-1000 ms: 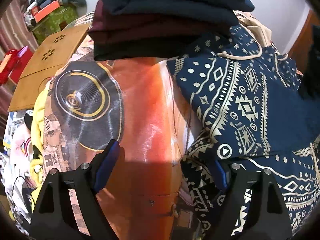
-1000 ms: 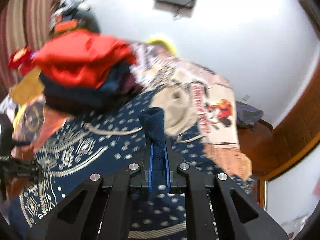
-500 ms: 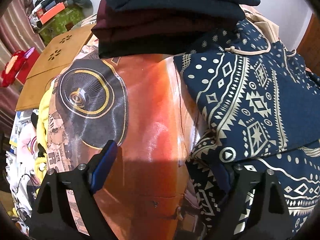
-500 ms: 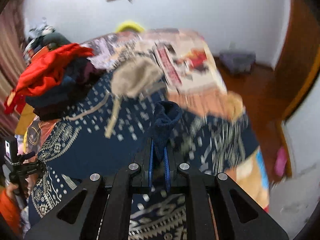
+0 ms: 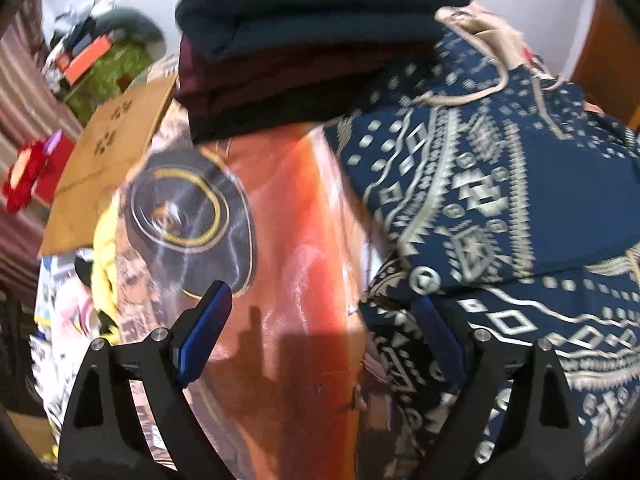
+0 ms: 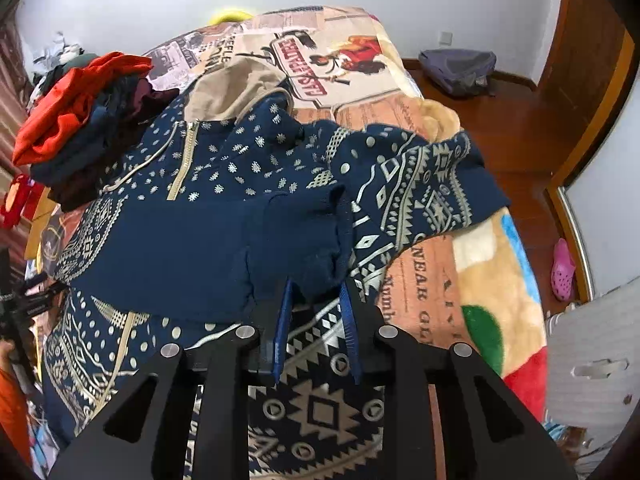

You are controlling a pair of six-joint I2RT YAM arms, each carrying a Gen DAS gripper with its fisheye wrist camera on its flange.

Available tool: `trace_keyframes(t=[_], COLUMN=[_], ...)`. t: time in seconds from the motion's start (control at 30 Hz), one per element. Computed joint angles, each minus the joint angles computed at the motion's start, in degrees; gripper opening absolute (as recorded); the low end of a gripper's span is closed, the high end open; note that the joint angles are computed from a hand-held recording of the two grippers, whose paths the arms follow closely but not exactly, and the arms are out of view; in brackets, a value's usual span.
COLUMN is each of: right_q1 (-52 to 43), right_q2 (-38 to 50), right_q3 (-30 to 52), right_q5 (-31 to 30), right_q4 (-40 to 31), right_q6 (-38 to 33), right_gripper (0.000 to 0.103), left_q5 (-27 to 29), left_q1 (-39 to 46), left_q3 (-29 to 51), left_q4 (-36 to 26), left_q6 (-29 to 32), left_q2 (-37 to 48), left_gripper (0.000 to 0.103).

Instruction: Fold large clothes

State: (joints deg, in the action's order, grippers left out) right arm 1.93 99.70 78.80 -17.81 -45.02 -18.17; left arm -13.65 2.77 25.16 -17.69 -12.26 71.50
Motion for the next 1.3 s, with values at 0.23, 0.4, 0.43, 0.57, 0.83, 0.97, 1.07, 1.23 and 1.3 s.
trace_keyframes(t=[0.23, 0.4, 0.43, 0.57, 0.83, 0.97, 1.07, 1.23, 1.3], right_q1=[-2.90, -5.45, -5.80, -8.15, -11.44, -12.52, -12.80, -12.97, -12.49], right_q2=[-2.59, -1.88, -1.80, 1.91, 20.54, 31.26, 37.30, 39.02, 39.41], right_q3=[0.60, 3.94, 4.26, 8.17, 23.78, 32.80, 37.63, 37.56, 37.60], right_q5=[-1.39, -3.33, -3.51, -4.84, -8.51, -9.03, -8.61, -10.34, -8.75], right_q4=[1.09, 1.62, 2.00, 2.72, -4.30, -8.14, -9.24, -4.37, -2.53], right_q6=[-2.77, -1.01, -0.56, 1.74, 11.44, 17.37, 20.32, 24.97, 26.50], right_gripper=[0.024, 0.039, 0.047, 0.060, 0.060, 0.060, 0.060, 0.060, 0.051], left_q5=[-4.60, -4.16, -3.90, -3.64, 1.55, 3.07, 3.79, 3.72, 3.42], left_q1=[-8.66, -11.07, -11.61, -13.85, -15.39, -15.37, -15.02, -14.26, -14.03], left_q3=[5.66, 12.30, 13.50, 17.55, 23.08, 24.51, 24.44, 24.49, 24.47], left_q4=[-9.51, -9.24, -8.44, -5.18, 0.78, 2.46, 3.53, 4.29, 4.51], left_q6=[-1.15, -2.59, -3.09, -4.84, -6.96, -7.11, -6.82, -6.74, -6.96], left_q2=[-11.36, -9.03, -7.66, -0.92, 14.68, 19.75, 21.57, 24.40, 25.21], left_gripper=[0.091, 0.091, 0.091, 0.091, 0.091, 0.091, 0.091, 0.091, 0.091])
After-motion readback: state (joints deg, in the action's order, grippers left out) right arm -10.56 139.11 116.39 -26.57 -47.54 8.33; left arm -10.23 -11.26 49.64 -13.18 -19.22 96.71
